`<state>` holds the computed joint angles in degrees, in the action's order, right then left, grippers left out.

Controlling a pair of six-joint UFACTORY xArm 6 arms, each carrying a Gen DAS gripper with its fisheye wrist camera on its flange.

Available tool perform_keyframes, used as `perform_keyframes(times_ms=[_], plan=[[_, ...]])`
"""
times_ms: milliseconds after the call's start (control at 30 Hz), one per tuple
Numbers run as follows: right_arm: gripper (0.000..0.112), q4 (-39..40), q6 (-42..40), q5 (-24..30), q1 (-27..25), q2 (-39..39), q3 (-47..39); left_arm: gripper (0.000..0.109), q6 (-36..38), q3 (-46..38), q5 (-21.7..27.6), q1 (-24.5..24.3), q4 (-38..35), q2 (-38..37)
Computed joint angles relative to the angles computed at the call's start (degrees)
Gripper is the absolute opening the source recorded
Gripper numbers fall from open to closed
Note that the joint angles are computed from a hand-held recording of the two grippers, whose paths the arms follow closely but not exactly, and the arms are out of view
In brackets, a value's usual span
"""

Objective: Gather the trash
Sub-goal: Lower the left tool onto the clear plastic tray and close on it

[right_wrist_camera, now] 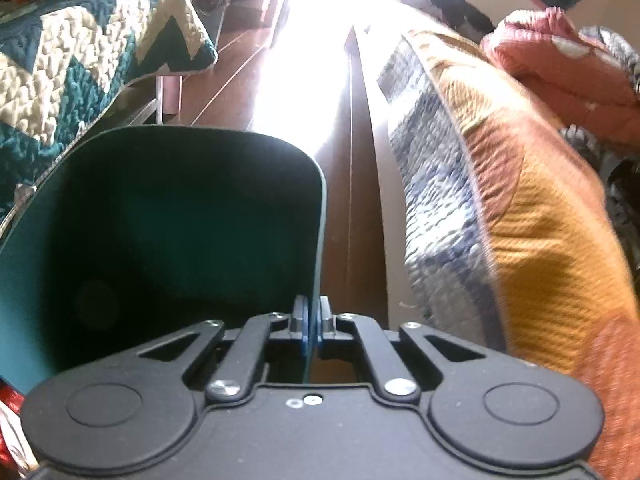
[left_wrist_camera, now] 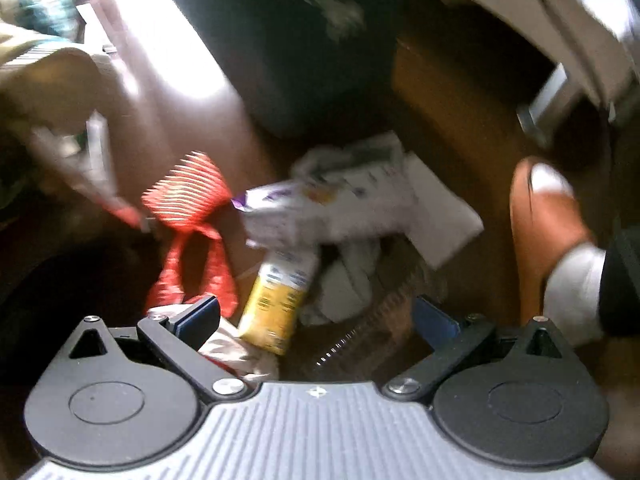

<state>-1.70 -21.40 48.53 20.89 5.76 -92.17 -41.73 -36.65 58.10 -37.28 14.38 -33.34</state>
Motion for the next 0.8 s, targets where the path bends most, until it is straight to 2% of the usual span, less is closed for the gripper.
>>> perform_keyframes(times_ms=[67, 167, 267, 467, 600, 667, 700, 733, 800], plan=[[0.003, -0.1, -1.4, -0.6, 0.3, -1.2, 1.2, 0.103, 4.4, 0.9, -1.3, -0.1, -2.3, 1.9], [0.003, -1.4, -1.3, -1.6, 0.7, -2.3, 2.9, 0.103, 9.1, 0.8, -0.5, -1.0, -3.0, 6.1], [0.004, -0.8, -1.1, -0.3, 0.7, -2.0, 1.8, 0.102, 11.0, 1.8, -0.9, -1.9, -2.3, 9.2], [0.004, -2.0, -0.6, -1.1, 1.1, -2.6, 2.9, 0.101, 13.5, 3.5, -3.3, -4.3, -0.2, 12.7], [0.004, -1.9, -0.9, -1.4, 1.2, -2.8, 3.2, 0.1, 11.5, 3.9, -4.7, -5.6, 3.2, 13.1], [0.004, -2.1, -0.7, -1.5, 1.3, -3.0, 3.3, 0.094, 10.6, 3.8, -5.0, -6.3, 4.5, 12.7], [0.004, -2.0, -0.8, -1.5, 1.3, -3.0, 3.3, 0.088, 10.2, 3.6, -5.0, -6.8, 4.9, 12.7], [0.004, -2.0, -0.8, -1.4, 1.3, -3.0, 3.3, 0.077, 10.3, 3.4, -5.0, -7.1, 5.0, 12.8], [0.004, -2.2, -0.7, -1.5, 1.4, -3.0, 3.4, 0.066, 11.2, 2.4, -4.5, -7.1, 3.7, 13.5]])
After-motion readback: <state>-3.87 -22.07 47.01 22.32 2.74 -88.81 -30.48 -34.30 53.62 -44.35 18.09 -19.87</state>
